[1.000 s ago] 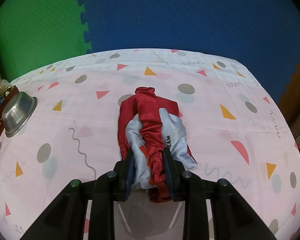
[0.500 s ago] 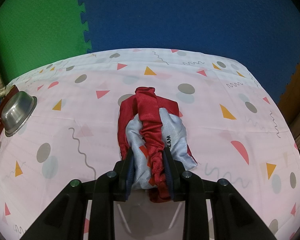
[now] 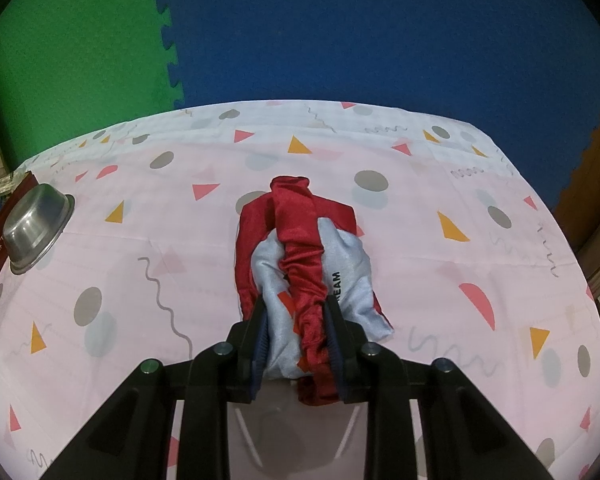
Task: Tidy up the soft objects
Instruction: 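Carry the red-and-grey pouch into the tin box and open the right gripper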
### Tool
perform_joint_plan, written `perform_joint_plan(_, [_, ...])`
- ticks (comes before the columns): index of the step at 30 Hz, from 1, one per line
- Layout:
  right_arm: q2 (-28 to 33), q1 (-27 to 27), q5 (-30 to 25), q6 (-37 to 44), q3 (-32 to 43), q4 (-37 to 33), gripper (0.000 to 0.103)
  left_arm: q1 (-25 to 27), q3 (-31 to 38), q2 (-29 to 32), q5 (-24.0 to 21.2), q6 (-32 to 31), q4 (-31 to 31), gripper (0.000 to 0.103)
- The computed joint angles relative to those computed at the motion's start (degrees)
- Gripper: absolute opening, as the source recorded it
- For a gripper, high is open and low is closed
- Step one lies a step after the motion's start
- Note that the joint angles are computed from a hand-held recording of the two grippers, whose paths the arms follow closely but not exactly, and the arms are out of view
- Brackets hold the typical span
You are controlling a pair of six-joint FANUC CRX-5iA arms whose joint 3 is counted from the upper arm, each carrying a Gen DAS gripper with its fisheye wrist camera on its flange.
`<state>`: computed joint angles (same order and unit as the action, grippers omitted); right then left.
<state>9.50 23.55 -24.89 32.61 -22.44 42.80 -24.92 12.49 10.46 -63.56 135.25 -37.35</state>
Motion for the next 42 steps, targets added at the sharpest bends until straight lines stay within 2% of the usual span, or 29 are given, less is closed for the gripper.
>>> perform_joint_plan(4, [-0.9, 0.0, 0.7, -3.4, -1.6, 4.0, 0.024, -1.3, -1.8, -1.2, -0.5, 2.0, -2.2, 0.068])
perform_joint_plan(17, [-3.2, 5.3, -2.9, -3.4, -1.2, 4.2, 0.023, -0.8, -6.3, -3.9, 0.6, 5.8, -2.1, 0.069])
perform_joint_plan(31, [-2.3, 14.6, -5.0, 6.8, 6.7, -3.6, 0.023, 1.2, -8.8, -6.2, 1.4, 7.8, -1.0, 0.073])
perform_joint_plan(37, [-0.6, 18.8, -4.7, 10.7, 10.9, -6.0, 0.023, 2.0, -9.3, -7.0, 0.5, 9.2, -1.3, 0.074])
perform_joint_plan(42, [1.8, 21.7, -4.9, 16.3, 16.2, -11.1, 0.023, 2.7, -10.1, -7.7, -0.9, 10.6, -1.8, 0.075])
